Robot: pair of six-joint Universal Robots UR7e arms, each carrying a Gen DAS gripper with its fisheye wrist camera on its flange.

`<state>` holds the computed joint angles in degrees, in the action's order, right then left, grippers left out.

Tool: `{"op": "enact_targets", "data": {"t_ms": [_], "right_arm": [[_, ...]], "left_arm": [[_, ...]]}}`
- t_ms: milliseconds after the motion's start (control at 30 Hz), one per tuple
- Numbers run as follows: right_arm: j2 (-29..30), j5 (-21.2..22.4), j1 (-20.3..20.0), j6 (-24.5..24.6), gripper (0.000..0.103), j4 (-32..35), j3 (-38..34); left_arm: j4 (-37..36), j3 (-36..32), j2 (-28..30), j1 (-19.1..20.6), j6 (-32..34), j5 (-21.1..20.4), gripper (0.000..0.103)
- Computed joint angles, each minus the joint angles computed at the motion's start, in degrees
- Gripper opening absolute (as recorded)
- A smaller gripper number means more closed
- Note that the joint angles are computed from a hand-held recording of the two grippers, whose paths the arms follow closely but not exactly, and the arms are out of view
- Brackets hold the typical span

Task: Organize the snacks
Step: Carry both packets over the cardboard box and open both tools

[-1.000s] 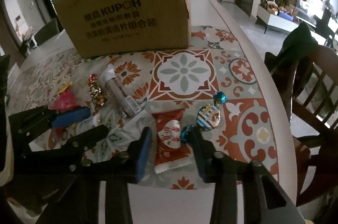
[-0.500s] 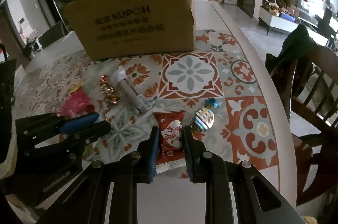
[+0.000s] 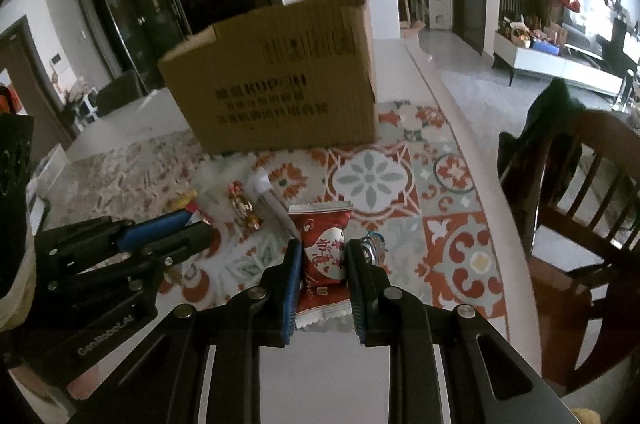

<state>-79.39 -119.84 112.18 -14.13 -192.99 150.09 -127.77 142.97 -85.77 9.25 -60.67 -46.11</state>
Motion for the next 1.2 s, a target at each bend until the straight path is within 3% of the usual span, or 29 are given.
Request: {"op": "enact_targets", "data": {"t_ms": [600, 1200], "right_arm": [[-1.87, 1.77, 5.54, -1.83, 0.023, 3.52, -8.64], [1.62, 3.34, 6.46, -5.80, 0.023, 6.46, -18.59]], "left_arm": [[6.13, -7.93, -2.35, 0.50, 4.70, 9.26, 0.019], [-0.18, -13.92, 1.23, 6.32, 16.67, 14.22, 0.019]]}}
